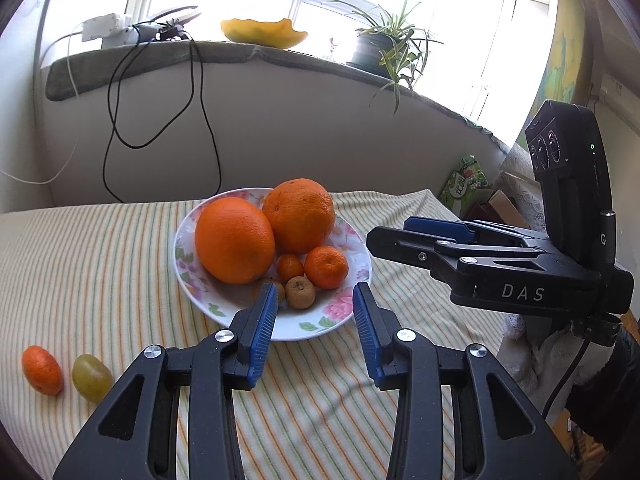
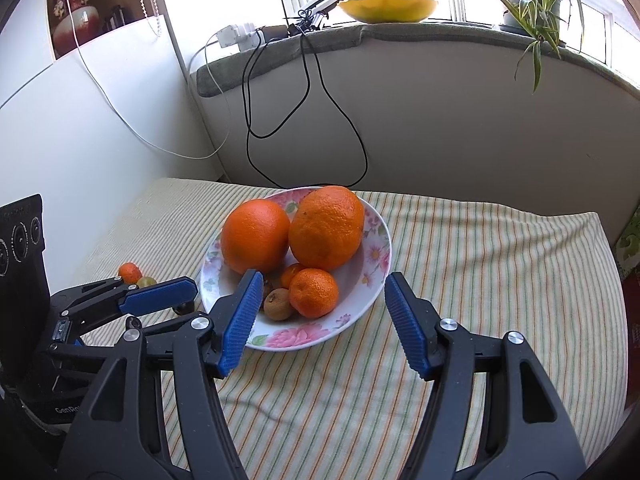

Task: Organize fruits
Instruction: 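Withdraw both tools from the plate toward the remaining fruits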

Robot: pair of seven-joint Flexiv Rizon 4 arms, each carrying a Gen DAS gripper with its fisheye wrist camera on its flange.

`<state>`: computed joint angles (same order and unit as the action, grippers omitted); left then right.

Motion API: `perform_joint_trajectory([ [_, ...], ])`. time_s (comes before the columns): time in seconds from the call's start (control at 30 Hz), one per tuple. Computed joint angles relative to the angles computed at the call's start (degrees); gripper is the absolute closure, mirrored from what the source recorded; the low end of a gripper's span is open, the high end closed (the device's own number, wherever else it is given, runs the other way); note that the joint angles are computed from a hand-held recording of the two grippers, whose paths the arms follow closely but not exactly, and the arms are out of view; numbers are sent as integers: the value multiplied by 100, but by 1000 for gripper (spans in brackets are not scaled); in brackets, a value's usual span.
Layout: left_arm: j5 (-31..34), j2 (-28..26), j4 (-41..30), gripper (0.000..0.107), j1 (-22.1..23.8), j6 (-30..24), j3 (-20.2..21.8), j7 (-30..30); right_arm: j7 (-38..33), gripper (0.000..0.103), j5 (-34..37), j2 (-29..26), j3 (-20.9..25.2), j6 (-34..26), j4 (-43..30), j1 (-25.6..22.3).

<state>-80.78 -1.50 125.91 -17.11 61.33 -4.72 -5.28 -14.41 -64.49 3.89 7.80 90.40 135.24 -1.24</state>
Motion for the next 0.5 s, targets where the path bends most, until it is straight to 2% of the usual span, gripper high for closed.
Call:
perform_joint_trajectory([
  [0.07, -69, 39, 24, 69, 6, 22, 19, 30, -206, 37, 239, 5, 32, -46, 13, 94],
  [0.17, -109, 98, 60, 69, 35, 2, 62, 56, -46, 37, 22, 35, 83, -180, -8, 102],
  [0.5, -180, 194, 175, 69, 239, 115, 222, 214, -199, 37, 303, 55, 204, -239, -7, 403],
])
